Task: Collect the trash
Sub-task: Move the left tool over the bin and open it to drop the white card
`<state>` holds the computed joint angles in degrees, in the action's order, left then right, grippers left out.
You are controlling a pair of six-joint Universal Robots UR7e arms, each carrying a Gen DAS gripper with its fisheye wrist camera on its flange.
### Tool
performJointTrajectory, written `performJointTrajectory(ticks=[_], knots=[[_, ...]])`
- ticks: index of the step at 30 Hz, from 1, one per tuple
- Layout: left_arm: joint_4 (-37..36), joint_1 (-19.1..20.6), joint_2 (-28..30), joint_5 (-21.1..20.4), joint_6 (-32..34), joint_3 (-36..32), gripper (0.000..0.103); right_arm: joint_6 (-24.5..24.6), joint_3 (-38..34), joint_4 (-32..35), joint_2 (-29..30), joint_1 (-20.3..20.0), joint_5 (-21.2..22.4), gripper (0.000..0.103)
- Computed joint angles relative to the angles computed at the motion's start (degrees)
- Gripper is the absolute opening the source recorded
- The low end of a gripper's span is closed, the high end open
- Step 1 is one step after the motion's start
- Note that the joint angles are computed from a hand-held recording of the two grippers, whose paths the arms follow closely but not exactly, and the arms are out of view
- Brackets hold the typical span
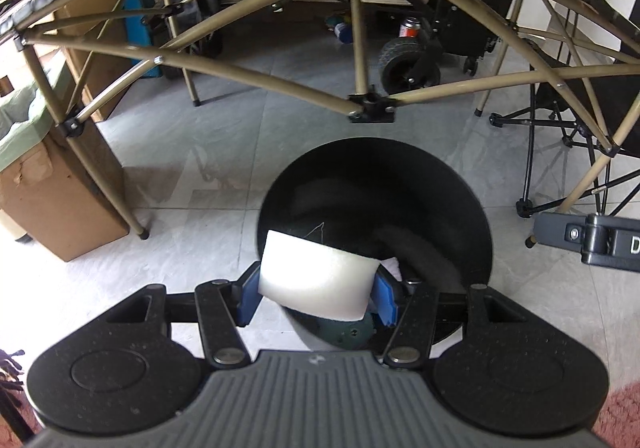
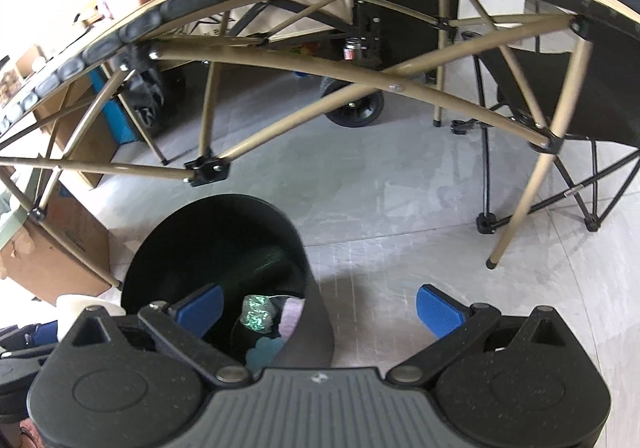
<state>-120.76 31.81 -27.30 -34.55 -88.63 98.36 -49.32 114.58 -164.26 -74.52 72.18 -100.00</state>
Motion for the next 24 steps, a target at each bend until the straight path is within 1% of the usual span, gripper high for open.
performJointTrajectory(ticks=[6,13,20,23,24], knots=[[-1.52,0.71,2.33,0.22,3.45,-3.18,0.056,1.24,-1.26,0.35,-0.44,-1.48,0.33,0.103],[-2.93,2.22,4.41,-0.59,6.63,-6.57,0.056,3.33,-2.42,0.09,-0.48,-3.09,0.26,0.103],[-5.17,3.98,5.65,-2.9,7.63,-8.81,0.057,3.49,-2.85,-0.43,-0.37,-3.57,0.19,0.103],[-5.63,4.27,5.86,-3.25,7.9,-9.1,0.058,3.68,-2.79,-0.95,-0.24,-3.53,-0.11,0.103],[-6.04,4.37,5.99,-3.49,8.2,-9.23,0.06,3.67,-2.75,-1.04,-0.25,-3.56,-0.17,0.103]])
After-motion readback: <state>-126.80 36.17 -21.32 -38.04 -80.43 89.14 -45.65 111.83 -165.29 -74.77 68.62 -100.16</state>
